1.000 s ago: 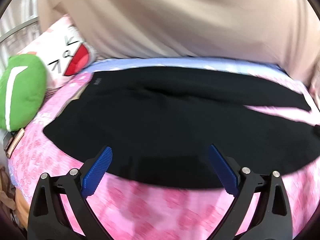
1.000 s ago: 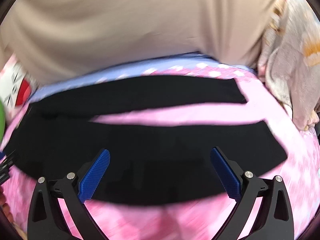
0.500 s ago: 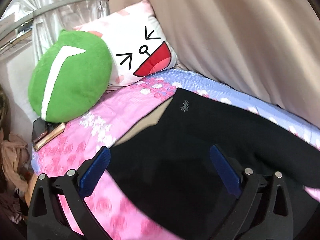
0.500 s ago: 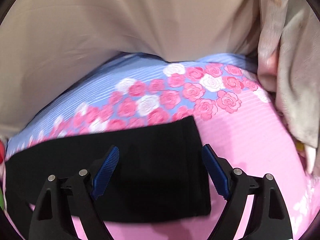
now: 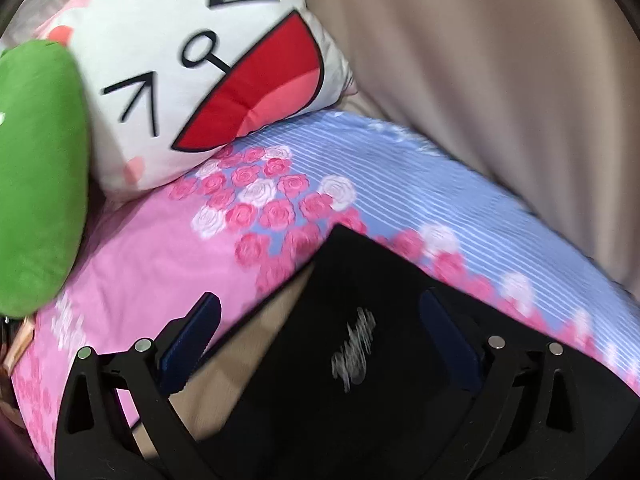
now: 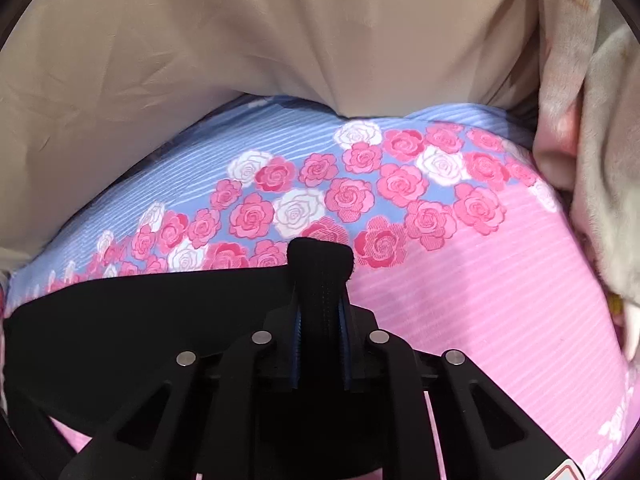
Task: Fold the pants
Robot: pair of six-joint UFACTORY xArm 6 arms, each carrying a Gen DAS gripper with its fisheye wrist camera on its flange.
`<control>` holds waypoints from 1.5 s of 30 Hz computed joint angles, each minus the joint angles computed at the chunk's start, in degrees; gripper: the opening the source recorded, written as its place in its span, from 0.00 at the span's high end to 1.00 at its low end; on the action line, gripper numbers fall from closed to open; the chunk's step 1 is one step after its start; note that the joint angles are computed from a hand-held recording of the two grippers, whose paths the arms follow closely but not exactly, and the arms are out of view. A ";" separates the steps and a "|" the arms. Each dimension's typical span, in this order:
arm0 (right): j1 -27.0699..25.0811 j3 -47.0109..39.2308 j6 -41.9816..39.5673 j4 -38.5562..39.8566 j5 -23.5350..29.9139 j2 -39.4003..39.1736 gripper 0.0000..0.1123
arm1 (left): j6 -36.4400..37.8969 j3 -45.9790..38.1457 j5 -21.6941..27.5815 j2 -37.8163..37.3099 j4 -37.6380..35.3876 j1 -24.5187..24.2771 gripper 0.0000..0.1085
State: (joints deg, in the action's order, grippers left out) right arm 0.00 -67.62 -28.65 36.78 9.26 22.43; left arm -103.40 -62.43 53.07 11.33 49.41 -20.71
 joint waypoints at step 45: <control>0.24 62.00 -30.65 34.65 -0.38 -71.19 0.47 | -35.66 39.00 -8.05 -36.98 -1.04 -26.07 0.93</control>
